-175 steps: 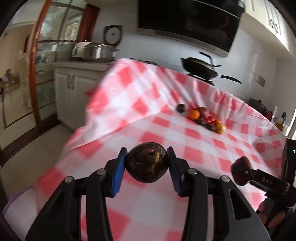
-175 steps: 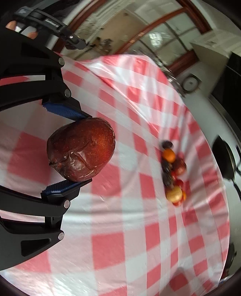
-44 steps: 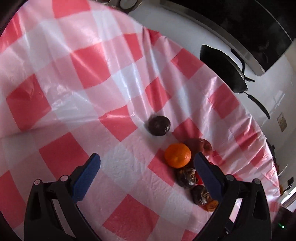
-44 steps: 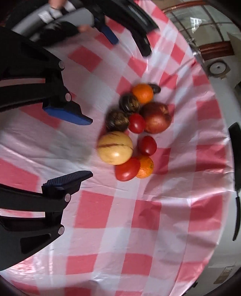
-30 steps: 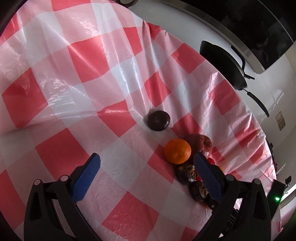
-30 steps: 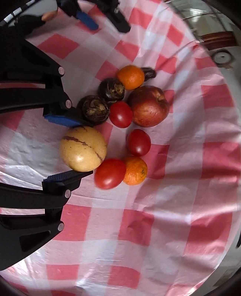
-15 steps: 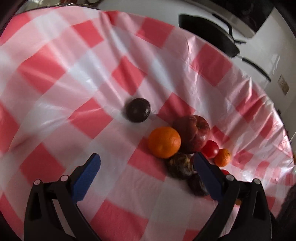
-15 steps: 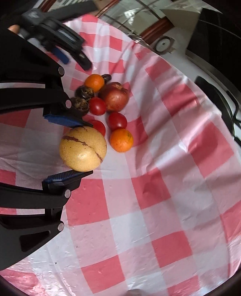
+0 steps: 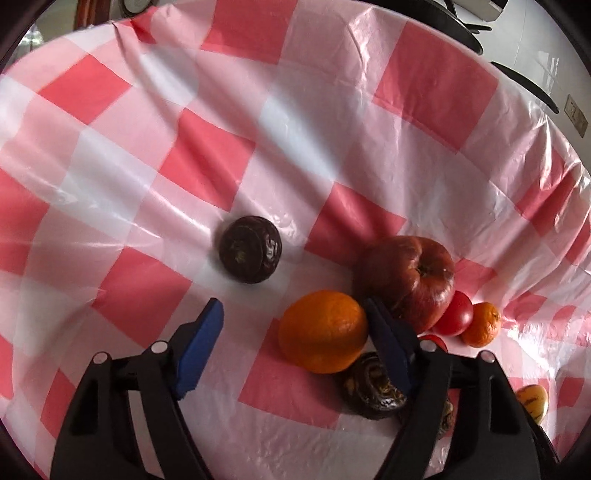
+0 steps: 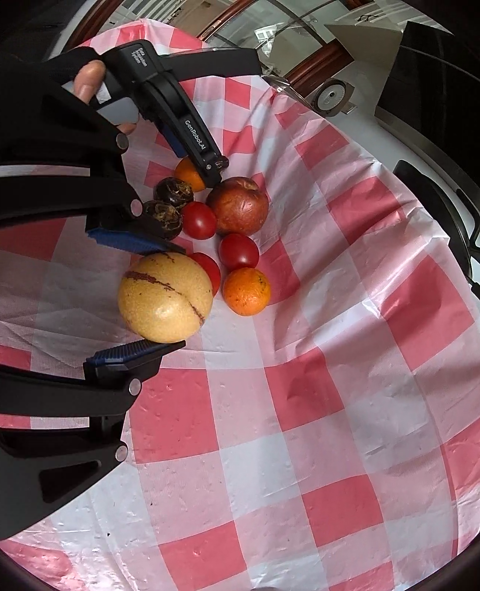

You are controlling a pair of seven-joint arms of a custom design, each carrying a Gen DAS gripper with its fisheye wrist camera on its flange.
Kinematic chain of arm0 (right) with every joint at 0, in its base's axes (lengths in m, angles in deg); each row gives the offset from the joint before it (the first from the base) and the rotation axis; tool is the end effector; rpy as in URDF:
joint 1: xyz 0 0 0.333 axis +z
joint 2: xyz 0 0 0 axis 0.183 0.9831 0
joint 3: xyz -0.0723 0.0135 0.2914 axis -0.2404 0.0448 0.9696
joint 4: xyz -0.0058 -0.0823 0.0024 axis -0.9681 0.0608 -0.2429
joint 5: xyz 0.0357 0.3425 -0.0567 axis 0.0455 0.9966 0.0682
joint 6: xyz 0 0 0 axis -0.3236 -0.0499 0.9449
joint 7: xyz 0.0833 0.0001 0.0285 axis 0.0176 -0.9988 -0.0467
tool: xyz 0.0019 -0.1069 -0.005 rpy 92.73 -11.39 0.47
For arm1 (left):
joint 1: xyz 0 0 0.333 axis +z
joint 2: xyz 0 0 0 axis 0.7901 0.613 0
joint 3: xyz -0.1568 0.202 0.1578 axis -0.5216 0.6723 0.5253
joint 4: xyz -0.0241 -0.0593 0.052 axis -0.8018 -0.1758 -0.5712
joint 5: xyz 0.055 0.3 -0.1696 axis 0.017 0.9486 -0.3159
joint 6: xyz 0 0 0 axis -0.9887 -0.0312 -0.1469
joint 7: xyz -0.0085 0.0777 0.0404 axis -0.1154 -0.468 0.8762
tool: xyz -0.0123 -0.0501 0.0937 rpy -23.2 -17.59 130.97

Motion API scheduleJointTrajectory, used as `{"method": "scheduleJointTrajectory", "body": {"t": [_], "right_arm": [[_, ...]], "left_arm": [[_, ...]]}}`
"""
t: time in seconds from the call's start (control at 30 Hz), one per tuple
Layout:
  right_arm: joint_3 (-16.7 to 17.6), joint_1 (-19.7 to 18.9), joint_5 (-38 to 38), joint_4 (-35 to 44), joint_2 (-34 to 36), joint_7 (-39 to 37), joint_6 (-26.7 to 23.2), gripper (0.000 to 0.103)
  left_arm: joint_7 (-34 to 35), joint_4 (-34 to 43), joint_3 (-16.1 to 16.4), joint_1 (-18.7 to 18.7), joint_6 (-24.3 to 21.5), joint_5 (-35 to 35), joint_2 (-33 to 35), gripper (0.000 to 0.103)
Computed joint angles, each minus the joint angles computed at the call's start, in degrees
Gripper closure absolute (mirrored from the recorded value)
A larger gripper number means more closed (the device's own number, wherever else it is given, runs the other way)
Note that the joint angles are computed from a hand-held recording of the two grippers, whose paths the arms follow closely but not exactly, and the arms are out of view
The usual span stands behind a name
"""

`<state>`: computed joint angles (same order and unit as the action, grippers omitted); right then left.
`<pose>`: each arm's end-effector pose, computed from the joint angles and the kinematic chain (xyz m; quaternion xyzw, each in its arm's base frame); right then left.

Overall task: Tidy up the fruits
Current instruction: 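Grasp the striped pepino melon with the right gripper while the left gripper grasps a tangerine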

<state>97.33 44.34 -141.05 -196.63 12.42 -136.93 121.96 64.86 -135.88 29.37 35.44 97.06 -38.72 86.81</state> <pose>0.3818 0.3806 0.5275 -0.3139 0.8463 -0.2328 0.3620 0.6268 -0.3082 0.5461 -0.4790 0.8020 -0.3463 0.0863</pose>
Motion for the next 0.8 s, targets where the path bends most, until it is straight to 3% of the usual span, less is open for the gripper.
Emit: {"method": "scheduleJointTrajectory", "body": {"t": [0.13, 0.43, 0.57, 0.67, 0.8], "right_arm": [[-0.02, 0.07, -0.13, 0.16, 0.17, -0.01, 0.03, 0.060], [-0.08, -0.05, 0.25, -0.03, 0.03, -0.32, 0.19, 0.060], [-0.07, -0.02, 0.29, 0.11, 0.13, -0.42, 0.16, 0.060], [-0.11, -0.02, 0.19, 0.01, 0.09, -0.33, 0.35, 0.060], [-0.07, -0.04, -0.49, -0.33, -0.12, 0.47, 0.63, 0.060]], "left_arm": [[2.18, 0.60, -0.66, 1.02, -2.50, -1.39, 0.10, 0.026], [0.73, 1.04, 0.89, -1.93, -1.63, 3.74, 0.69, 0.030], [5.77, -0.62, -1.86, -0.05, -0.50, 0.02, -0.11, 0.057], [6.21, -2.42, -2.05, 0.37, 1.01, -2.16, -1.19, 0.057], [7.12, -7.41, -2.68, 2.32, 7.57, -7.04, -4.04, 0.058]]}}
